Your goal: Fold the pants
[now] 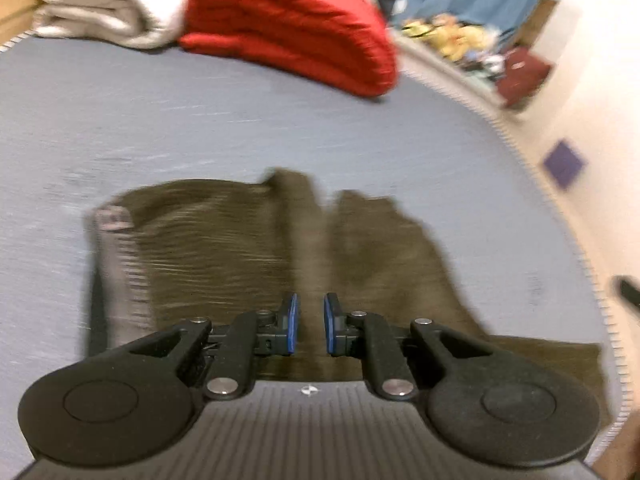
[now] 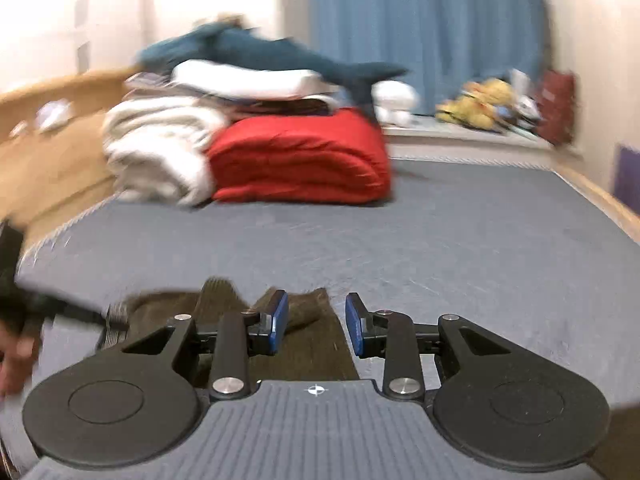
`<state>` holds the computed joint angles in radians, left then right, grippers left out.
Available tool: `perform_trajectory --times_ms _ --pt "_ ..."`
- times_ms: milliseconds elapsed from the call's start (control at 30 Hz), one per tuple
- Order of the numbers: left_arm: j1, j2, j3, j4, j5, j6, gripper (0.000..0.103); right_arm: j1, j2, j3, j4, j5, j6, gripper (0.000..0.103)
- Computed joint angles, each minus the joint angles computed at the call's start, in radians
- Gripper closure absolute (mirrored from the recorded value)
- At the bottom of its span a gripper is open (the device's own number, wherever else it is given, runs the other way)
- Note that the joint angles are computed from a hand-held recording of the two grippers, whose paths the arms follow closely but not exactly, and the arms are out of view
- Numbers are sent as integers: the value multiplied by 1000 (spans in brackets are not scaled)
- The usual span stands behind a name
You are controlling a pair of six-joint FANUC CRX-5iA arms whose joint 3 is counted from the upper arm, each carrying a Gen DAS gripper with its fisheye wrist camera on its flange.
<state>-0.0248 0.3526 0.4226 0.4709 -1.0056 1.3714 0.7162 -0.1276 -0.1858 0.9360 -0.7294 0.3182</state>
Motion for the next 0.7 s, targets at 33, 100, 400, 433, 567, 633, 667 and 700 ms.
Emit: perform_trajectory --times_ms 33,100,400,433,567,633,667,700 --pt "-9 4 0 16 -3 -14 88 5 18 18 -18 -6 -40 70" --pt "-23 32 52 5 -71 1 87 6 52 54 -98 -11 -68 70" --pt "-71 139 99 26 -104 -115 61 -92 138 123 -552 128 22 68" --pt "-77 148 107 13 -103 -116 61 -95 144 126 -562 131 28 68" --pt "-105 190 165 -71 -90 -94 65 -124 162 147 -633 146 78 68" --pt "-105 207 198 -104 -106 -77 87 -138 177 157 -628 151 82 68" --pt "-105 211 206 -112 -106 -78 88 -146 179 152 -610 159 80 67" --pt "-105 211 206 -116 -98 -82 89 -153 184 141 -564 166 61 63"
